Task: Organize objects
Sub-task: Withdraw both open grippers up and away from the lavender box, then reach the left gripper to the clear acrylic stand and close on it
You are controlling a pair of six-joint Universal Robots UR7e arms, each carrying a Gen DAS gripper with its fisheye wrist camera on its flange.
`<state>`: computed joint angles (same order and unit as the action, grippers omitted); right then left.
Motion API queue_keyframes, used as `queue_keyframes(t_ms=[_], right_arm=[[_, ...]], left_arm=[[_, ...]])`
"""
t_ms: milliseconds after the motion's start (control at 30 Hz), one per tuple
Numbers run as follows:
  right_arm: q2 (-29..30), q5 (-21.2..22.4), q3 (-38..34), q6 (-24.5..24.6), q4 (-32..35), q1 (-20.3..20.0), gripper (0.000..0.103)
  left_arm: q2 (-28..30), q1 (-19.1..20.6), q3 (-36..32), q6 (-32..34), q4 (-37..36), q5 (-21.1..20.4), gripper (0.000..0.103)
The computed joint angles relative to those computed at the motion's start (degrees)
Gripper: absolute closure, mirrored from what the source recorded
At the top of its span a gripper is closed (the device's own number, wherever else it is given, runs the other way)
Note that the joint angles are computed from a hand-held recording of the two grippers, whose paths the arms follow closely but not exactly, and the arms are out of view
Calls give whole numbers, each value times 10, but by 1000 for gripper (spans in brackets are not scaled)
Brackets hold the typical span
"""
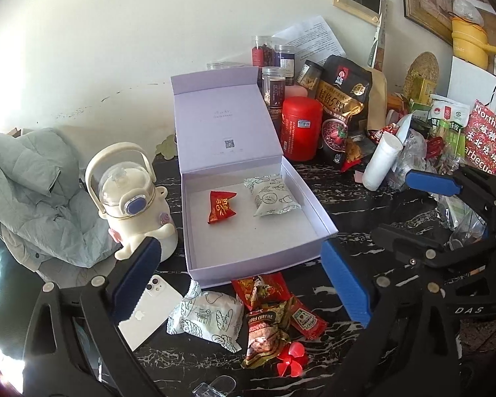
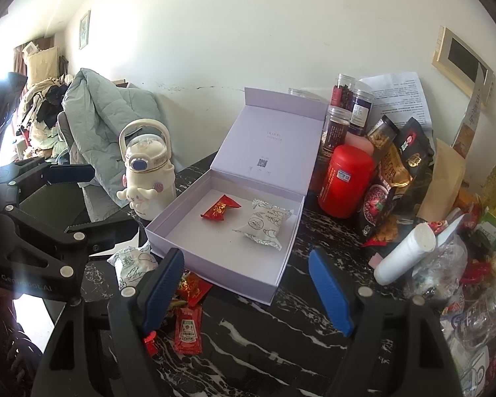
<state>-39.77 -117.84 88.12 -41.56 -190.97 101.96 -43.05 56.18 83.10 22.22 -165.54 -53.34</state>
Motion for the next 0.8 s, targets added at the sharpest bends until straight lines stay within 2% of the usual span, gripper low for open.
queue_keyframes(t_ms=[800], right_arm=[[-4, 22, 114, 44, -40, -11, 24]], left_arm=[[-81, 11, 162, -58, -41, 17, 5]])
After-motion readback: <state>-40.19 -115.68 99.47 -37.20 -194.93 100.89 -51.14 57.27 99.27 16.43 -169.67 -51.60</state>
